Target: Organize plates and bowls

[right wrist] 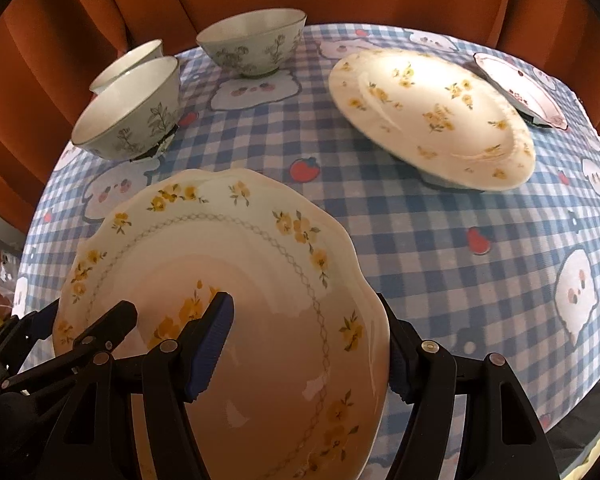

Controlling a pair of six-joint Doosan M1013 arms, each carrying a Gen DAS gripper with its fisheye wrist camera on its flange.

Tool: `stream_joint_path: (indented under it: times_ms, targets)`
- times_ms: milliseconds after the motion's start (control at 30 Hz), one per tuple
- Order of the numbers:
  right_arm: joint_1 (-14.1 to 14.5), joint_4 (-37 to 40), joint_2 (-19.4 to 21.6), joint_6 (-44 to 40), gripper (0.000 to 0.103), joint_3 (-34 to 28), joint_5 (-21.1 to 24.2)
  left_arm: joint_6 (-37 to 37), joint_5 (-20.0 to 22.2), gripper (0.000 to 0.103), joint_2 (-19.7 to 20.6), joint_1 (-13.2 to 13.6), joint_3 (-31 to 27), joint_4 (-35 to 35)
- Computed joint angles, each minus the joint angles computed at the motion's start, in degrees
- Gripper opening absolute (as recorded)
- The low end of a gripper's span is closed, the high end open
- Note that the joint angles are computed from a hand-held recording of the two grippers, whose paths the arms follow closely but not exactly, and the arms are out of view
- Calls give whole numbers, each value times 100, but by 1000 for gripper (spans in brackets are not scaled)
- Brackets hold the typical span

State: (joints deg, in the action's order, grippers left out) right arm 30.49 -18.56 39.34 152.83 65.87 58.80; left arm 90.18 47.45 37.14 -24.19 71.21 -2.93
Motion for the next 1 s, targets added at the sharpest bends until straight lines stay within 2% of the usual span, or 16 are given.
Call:
stream_joint_path:
  times_ms: [167,367,533,600,733,1000]
  targets:
    - [-15,21,118,30,71,-144,190,105,-76,67,67,-2,-88,37]
    - [-22,-54,170,162,71,-181,170,98,-215,69,75,-35,-77,212]
    - [5,-102,226,52,71,-307,421,216,-139,74,84,-14,-95,56]
    - [27,-106,245,-72,71,-382,621,126,5,82,66,-10,-110,114]
    - [24,48,137,-233,71,-333,666,98,145,85,-42,27,-74,5]
    - [97,-226,-102,-301,72,-248,614,59,-191,90,-321,19,147,-90]
